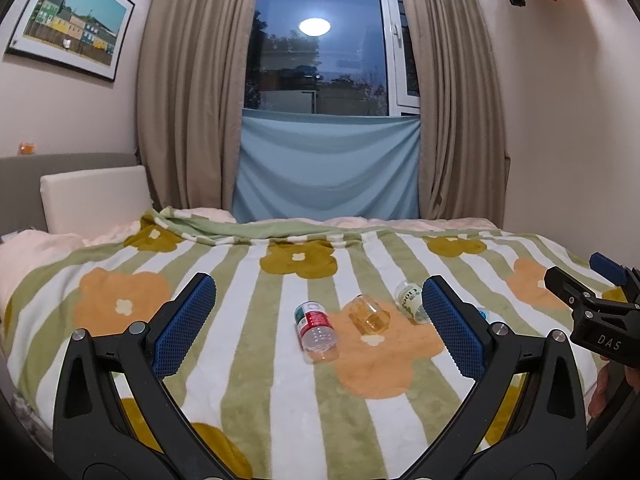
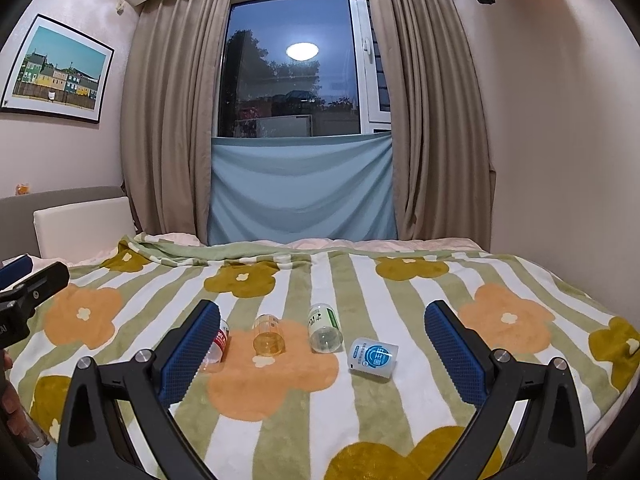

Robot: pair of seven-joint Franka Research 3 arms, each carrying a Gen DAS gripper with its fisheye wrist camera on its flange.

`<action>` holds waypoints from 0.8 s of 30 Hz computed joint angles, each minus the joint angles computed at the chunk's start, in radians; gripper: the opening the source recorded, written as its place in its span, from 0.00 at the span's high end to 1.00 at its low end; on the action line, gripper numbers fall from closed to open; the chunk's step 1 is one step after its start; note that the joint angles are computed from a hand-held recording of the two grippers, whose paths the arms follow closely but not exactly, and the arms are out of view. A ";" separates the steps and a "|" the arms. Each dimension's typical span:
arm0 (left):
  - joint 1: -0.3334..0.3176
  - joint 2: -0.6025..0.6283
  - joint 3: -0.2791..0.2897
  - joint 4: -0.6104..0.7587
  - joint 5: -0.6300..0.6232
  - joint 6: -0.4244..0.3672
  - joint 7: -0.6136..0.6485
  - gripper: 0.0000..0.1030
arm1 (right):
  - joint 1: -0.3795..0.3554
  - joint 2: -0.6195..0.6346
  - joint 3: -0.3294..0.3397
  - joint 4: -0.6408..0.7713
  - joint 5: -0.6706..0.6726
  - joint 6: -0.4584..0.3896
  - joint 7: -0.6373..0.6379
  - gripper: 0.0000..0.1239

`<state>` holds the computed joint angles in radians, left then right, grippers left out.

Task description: Flip cup upside down

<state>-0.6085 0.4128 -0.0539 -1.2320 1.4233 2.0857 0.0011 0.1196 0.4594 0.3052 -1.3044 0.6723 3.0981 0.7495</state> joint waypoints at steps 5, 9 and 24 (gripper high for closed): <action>-0.004 0.011 0.004 0.017 0.000 0.005 0.012 0.00 | -0.006 0.003 0.007 0.003 0.005 0.000 -0.006 0.18; -0.006 0.016 0.007 0.020 -0.003 0.011 0.014 0.00 | -0.002 0.002 0.001 0.002 0.001 -0.002 -0.001 0.17; -0.006 0.028 0.018 0.032 -0.021 0.018 0.022 0.00 | 0.016 0.019 -0.030 0.030 -0.028 -0.032 0.034 0.17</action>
